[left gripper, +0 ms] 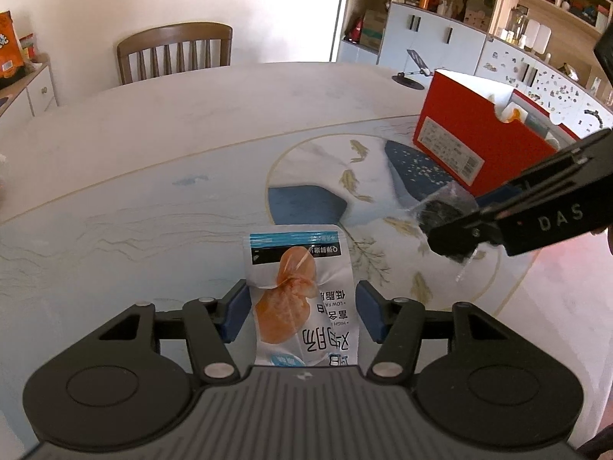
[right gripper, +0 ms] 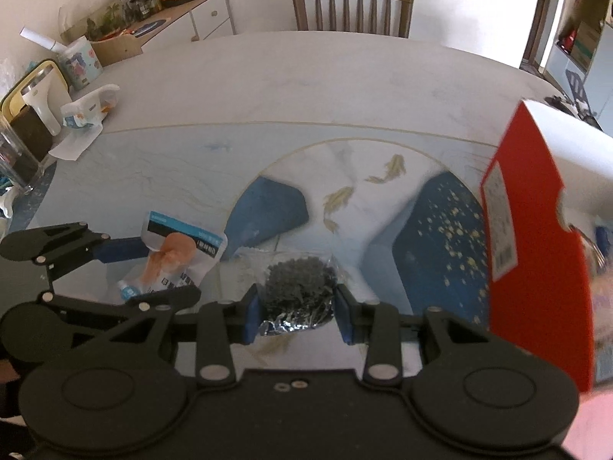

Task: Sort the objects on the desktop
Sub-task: 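Carry the seaweed packet and chicken-picture packet with both tools over the red box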

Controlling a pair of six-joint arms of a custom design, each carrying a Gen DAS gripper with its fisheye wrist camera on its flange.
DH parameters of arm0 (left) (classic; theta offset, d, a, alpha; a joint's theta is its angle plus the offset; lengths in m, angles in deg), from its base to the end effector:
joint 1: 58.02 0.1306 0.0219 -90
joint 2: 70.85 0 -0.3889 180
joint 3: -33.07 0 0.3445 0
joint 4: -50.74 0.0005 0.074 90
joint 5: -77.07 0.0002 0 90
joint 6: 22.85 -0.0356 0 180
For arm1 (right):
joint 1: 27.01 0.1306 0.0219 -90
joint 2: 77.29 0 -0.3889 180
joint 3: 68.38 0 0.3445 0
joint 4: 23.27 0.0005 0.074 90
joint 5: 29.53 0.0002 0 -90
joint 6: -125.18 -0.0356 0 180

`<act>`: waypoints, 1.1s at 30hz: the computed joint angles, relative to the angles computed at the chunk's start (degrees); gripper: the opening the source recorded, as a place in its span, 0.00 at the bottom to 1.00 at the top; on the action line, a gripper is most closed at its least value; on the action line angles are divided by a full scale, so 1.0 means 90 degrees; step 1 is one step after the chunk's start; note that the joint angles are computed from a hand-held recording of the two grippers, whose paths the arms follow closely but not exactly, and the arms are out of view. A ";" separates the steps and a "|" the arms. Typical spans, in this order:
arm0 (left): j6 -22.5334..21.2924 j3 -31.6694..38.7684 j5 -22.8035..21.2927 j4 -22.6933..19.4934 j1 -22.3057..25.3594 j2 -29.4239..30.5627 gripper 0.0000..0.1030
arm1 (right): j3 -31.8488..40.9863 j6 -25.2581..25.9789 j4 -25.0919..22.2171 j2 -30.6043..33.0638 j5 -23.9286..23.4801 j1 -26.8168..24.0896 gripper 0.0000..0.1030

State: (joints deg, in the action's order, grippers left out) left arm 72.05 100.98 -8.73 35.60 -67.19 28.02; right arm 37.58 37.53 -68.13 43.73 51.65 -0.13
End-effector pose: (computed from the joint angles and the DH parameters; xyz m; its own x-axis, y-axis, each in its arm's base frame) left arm 0.4468 -0.0753 0.2586 -0.7266 0.0310 -0.6864 0.1475 0.9827 -0.1118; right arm 0.5414 0.2800 0.2798 -0.7501 -0.4256 -0.5062 -0.5465 0.8299 0.1120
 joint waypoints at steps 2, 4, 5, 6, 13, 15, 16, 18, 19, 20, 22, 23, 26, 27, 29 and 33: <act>0.0014 -0.0015 0.0038 -0.0011 -0.0030 -0.0052 0.57 | -0.0149 -0.0062 0.0019 -0.0112 -0.0008 -0.0031 0.36; 0.0024 -0.0017 0.0083 -0.0037 -0.0059 -0.0104 0.57 | -0.0305 -0.0090 0.0058 -0.0231 -0.0029 -0.0059 0.36; 0.0034 -0.0020 0.0103 -0.0047 -0.0077 -0.0132 0.57 | -0.0373 -0.0105 0.0078 -0.0289 -0.0035 -0.0070 0.36; 0.0046 -0.0015 0.0132 -0.0071 -0.0091 -0.0160 0.57 | -0.0437 -0.0121 0.0098 -0.0345 -0.0048 -0.0083 0.36; 0.0201 0.0142 0.0504 -0.0346 -0.0205 -0.0358 0.57 | -0.0822 -0.0211 0.0240 -0.0749 -0.0099 -0.0172 0.36; 0.0228 0.0193 0.0586 -0.0369 -0.0257 -0.0395 0.57 | -0.0924 -0.0230 0.0278 -0.0862 -0.0108 -0.0205 0.36; 0.0238 0.0215 0.0608 -0.0383 -0.0286 -0.0415 0.57 | -0.0972 -0.0244 0.0292 -0.0914 -0.0106 -0.0221 0.36; 0.0291 0.0266 0.0657 -0.0416 -0.0343 -0.0449 0.57 | -0.1070 -0.0272 0.0325 -0.1015 -0.0107 -0.0261 0.36; 0.0299 0.0293 0.0670 -0.0431 -0.0370 -0.0465 0.57 | -0.1133 -0.0288 0.0349 -0.1078 -0.0114 -0.0288 0.36; 0.0313 0.0322 0.0679 -0.0440 -0.0400 -0.0478 0.57 | -0.1184 -0.0302 0.0370 -0.1131 -0.0115 -0.0312 0.36; 0.0327 0.0381 0.0712 -0.0469 -0.0454 -0.0508 0.57 | -0.1283 -0.0333 0.0413 -0.1235 -0.0127 -0.0367 0.36; 0.0328 0.0420 0.0715 -0.0483 -0.0494 -0.0515 0.57 | -0.1333 -0.0347 0.0440 -0.1292 -0.0130 -0.0396 0.36; 0.0319 0.0520 0.0725 -0.0517 -0.0595 -0.0520 0.57 | -0.1470 -0.0384 0.0500 -0.1468 -0.0151 -0.0498 0.36; 0.0314 0.0553 0.0736 -0.0537 -0.0626 -0.0518 0.57 | -0.1504 -0.0377 0.0512 -0.1520 -0.0162 -0.0531 0.36; 0.0308 0.0631 0.0739 -0.0559 -0.0707 -0.0506 0.57 | -0.1560 -0.0359 0.0524 -0.1621 -0.0160 -0.0603 0.36; 0.0305 0.0800 0.0734 -0.0638 -0.0852 -0.0463 0.57 | -0.1636 -0.0336 0.0537 -0.1783 -0.0143 -0.0764 0.36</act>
State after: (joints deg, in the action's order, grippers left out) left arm 74.79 108.18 -2.12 29.85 -74.85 23.86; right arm 22.86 34.51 -63.30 27.68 50.37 -7.00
